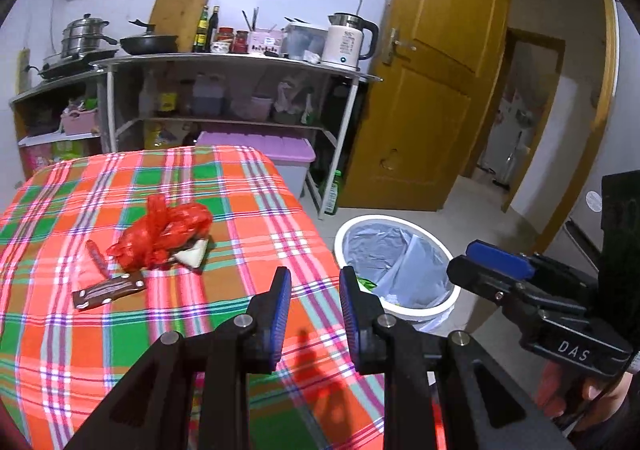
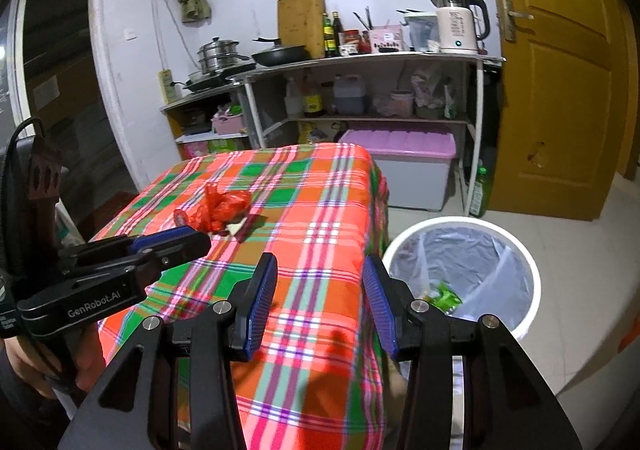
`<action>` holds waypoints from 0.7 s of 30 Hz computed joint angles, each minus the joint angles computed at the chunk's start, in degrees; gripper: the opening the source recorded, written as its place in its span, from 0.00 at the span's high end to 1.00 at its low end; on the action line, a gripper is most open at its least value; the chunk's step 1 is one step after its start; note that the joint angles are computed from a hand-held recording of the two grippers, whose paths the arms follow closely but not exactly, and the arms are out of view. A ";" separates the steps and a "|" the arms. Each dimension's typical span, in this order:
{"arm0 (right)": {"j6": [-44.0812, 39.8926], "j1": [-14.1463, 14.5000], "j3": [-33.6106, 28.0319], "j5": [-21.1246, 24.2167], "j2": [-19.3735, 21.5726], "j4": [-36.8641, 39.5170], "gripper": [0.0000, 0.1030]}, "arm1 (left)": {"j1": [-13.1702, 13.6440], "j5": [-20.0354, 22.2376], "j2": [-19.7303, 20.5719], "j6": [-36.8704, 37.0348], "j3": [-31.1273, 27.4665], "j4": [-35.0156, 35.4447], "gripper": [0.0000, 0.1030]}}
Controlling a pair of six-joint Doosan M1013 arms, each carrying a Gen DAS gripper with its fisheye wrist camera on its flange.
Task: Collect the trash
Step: 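Move both tools back over the table, then grasp the clear plastic cup beside the red bag with the left tool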
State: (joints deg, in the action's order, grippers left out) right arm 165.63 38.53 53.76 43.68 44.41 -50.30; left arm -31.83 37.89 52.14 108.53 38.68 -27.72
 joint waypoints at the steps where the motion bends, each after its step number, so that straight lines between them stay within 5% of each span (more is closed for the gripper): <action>1: -0.51 0.07 -0.35 -0.05 0.17 0.18 0.56 | 0.09 -0.19 -0.14 -0.15 0.20 0.03 0.76; 21: -17.48 -0.63 -12.94 0.15 7.43 12.79 0.56 | 2.93 -4.85 -2.10 -9.38 5.11 7.86 0.76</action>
